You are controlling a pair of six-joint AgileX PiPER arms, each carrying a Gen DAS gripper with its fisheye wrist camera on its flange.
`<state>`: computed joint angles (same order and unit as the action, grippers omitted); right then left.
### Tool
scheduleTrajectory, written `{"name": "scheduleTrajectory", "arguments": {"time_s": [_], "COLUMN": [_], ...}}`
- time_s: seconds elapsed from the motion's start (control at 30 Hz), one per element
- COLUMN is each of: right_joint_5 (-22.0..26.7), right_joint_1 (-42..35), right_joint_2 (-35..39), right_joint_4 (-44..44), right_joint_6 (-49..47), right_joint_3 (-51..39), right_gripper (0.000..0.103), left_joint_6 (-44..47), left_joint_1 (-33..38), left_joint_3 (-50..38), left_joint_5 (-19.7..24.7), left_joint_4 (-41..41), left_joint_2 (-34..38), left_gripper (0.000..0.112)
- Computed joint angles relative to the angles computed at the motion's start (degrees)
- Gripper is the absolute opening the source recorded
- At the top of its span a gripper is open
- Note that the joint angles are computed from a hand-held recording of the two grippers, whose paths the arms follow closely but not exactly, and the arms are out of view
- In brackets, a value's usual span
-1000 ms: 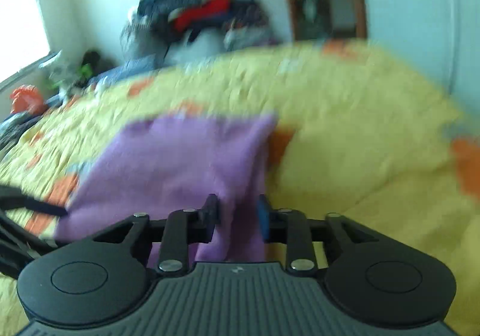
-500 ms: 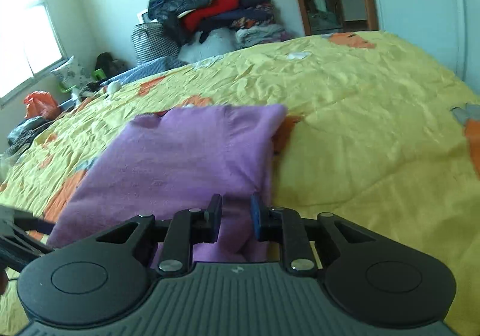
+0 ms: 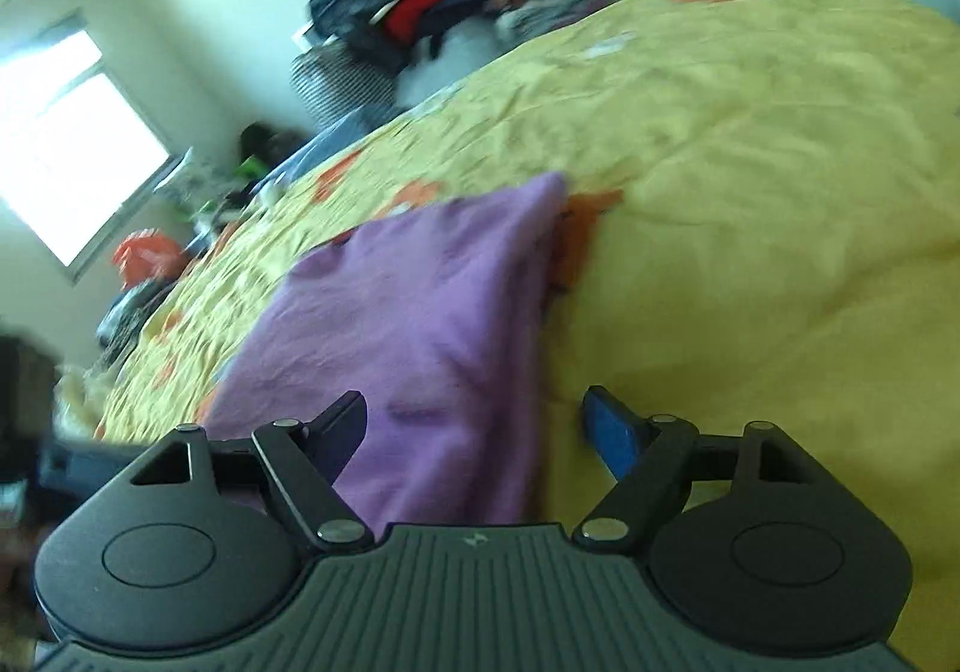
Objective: Fold small clothes
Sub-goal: 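Lower the folded sweater onto the bedspread and open both grippers, then withdraw both open grippers from the folded sweater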
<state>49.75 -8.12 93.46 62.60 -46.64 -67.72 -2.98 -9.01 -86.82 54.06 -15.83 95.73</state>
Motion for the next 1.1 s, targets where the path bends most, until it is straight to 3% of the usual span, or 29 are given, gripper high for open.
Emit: {"name": "scheduleTrajectory", "arguments": {"time_s": [0.03,0.1,0.13,0.17,0.2,0.23,0.4,0.5,0.57,0.7,0.73,0.77,0.8,0.83,0.87,0.97,1.1], "right_joint_5": [0.57,-2.21,-4.89,-5.27,-6.49,-8.31,-15.26,-12.25,-11.21,-8.91,-7.26,-7.09,-8.76,-10.54,-12.58,-13.40,-10.92], "right_joint_1": [1.11,4.34,6.18,7.01,7.92,9.43,16.66,16.92,17.65,18.85,19.37,20.75,22.54,23.56,23.87,21.62,21.05], "right_joint_2": [0.72,0.64,0.23,0.17,-0.31,-1.39,-6.45,-7.36,-8.50,-7.81,-6.22,-4.90,-5.11,-6.40,-9.14,-18.99,-30.53], "right_joint_4": [-1.11,-4.36,-7.71,-8.76,-9.44,-12.30,-21.21,-17.06,-15.66,-15.17,-17.50,-22.12,-27.75,-31.08,-32.17,-30.04,-38.03], "right_joint_6": [0.22,1.12,3.31,5.13,6.67,8.93,16.73,16.49,16.69,18.90,20.39,24.18,28.51,30.55,30.29,25.17,30.21], "right_joint_3": [-1.44,-2.48,-2.75,-3.15,-3.00,-2.97,-2.67,-5.28,-6.48,-9.31,-10.56,-11.46,-10.10,-7.55,-3.62,7.27,16.34], "right_gripper": [0.080,0.076,0.047,0.036,0.029,0.027,0.024,0.024,0.024,0.025,0.030,0.034,0.058,0.086,0.090,0.090,0.090], "left_joint_6": [1.22,1.36,0.55,0.64,1.15,1.47,0.41,-0.58,1.88,6.61,7.45,8.34,7.75,5.46,2.92,3.24,-1.99], "left_joint_1": [1.12,2.07,1.67,1.84,2.26,2.03,-3.65,-5.52,-3.01,5.45,6.99,7.26,7.21,7.31,7.36,10.63,10.39], "left_joint_3": [-1.80,-2.53,-3.53,-4.16,-4.66,-4.78,-2.26,-2.85,-5.08,-7.35,-7.09,-6.08,-4.35,-2.20,1.06,10.82,23.26], "left_joint_5": [0.92,-0.25,0.04,0.62,1.18,1.20,-1.75,-0.92,2.41,8.73,9.65,9.90,9.64,8.84,7.42,4.98,3.66], "left_joint_4": [-2.72,-4.04,-1.69,-1.62,-2.08,-1.13,11.24,16.94,14.20,6.69,6.06,7.50,9.87,12.54,15.28,12.01,11.31], "left_joint_2": [1.59,2.28,2.58,2.73,2.77,2.38,-2.57,-5.58,-6.92,-8.85,-8.67,-8.54,-8.39,-8.63,-10.21,-18.47,-31.36], "left_gripper": [0.100,0.077,0.053,0.041,0.036,0.031,0.027,0.026,0.026,0.029,0.033,0.047,0.062,0.089,0.094,0.103,0.103]}}
